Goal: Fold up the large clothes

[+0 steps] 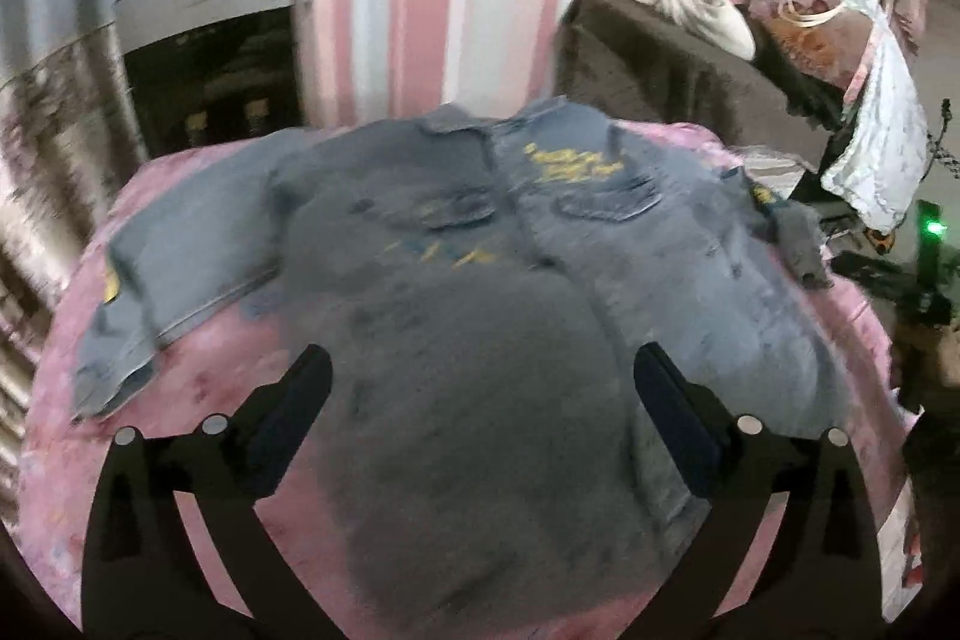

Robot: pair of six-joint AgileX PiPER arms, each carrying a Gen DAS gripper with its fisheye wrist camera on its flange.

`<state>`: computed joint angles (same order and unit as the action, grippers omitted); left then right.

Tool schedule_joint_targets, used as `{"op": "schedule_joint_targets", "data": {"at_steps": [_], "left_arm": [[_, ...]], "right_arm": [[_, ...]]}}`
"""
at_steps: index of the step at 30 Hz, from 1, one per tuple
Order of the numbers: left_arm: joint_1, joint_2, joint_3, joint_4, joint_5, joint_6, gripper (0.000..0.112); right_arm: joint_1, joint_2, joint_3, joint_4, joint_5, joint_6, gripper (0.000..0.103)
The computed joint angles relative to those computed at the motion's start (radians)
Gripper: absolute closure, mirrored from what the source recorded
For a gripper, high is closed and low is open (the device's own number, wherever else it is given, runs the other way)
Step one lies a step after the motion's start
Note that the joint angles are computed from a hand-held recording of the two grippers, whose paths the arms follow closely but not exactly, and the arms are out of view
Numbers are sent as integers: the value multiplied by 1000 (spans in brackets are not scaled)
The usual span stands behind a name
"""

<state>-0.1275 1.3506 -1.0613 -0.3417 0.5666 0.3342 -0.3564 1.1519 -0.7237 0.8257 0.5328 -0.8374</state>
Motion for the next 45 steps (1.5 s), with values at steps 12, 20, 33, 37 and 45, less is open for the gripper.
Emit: {"op": "schedule_joint_targets", "data": {"at_steps": [12, 20, 33, 37, 45], "left_arm": [[31, 278, -98, -107, -136, 30, 12], [122, 270, -140, -339, -18, 308, 12], [374, 352, -369, -275, 162, 367, 12], [374, 395, -438, -268, 199, 302, 12], [186, 500, -597, -216, 309, 166, 12]], "right_arm": [[81, 99, -42, -97, -133, 114, 100], [210, 19, -267, -49, 13, 308, 100], [969, 676, -1014, -1150, -8, 1515, 51], [1003, 595, -911, -1453, -22, 1762, 22], [755, 309, -532, -1413, -89, 1731, 17]]}}
